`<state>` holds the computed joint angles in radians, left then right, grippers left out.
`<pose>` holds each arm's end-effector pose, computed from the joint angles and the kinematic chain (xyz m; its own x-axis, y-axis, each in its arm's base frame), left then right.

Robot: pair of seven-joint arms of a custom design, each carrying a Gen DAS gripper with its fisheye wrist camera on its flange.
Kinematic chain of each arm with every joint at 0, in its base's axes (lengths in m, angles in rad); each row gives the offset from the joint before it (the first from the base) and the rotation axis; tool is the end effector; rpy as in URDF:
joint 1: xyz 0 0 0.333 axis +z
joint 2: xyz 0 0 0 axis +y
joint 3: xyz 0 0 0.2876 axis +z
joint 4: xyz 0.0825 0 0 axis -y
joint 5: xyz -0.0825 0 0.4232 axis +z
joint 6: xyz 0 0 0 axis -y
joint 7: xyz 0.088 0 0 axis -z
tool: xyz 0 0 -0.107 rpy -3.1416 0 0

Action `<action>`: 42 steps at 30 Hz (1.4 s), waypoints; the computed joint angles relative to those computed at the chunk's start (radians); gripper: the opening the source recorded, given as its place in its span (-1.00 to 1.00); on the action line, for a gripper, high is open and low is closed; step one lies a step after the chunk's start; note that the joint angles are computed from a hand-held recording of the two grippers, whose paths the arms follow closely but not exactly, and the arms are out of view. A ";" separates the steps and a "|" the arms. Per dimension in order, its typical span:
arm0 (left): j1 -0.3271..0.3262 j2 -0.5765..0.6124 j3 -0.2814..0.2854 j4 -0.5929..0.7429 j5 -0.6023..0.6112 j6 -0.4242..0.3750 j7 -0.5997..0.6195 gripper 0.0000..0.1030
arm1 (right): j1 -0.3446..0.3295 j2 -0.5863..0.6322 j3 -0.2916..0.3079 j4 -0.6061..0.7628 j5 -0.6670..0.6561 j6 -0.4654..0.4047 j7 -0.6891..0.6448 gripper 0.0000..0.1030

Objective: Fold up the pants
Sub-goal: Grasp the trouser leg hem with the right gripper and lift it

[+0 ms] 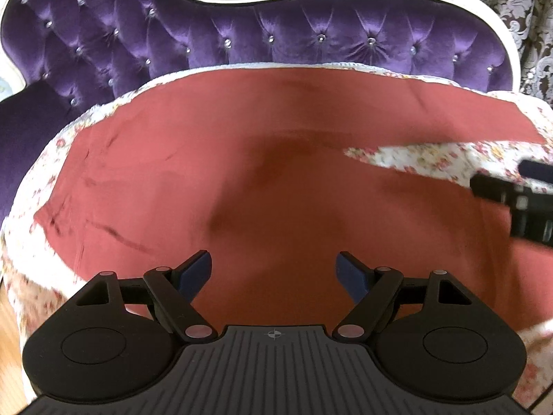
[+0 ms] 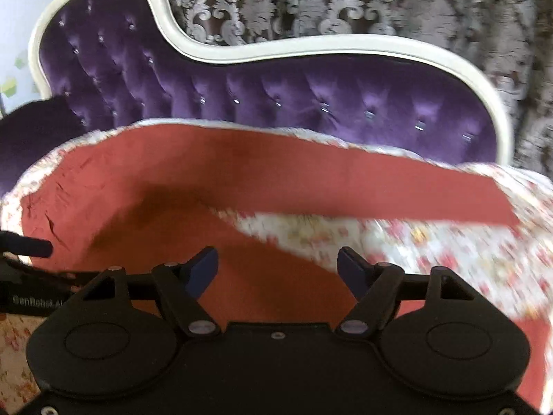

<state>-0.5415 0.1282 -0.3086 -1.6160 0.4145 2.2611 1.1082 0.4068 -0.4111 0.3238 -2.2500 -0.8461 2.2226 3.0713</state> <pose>0.4636 -0.4952 0.5721 -0.4905 -0.8631 -0.1199 -0.6784 0.4646 -0.5691 0.3941 0.3377 0.5326 -0.3240 -0.9450 -0.0451 -0.5527 0.2278 -0.8016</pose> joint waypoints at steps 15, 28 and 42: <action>-0.055 0.340 0.090 0.366 -0.084 -0.114 0.112 0.56 | -0.145 0.481 -0.253 0.359 0.101 0.467 -0.688 0.00; -0.036 0.279 0.092 0.281 -0.131 -0.067 0.139 0.58 | -0.260 0.662 -0.234 0.547 0.840 0.401 -1.428 -0.78; -0.005 0.254 0.097 0.346 -0.159 -0.005 0.124 0.52 | -0.109 0.215 -0.151 0.156 0.202 0.483 -0.881 -0.89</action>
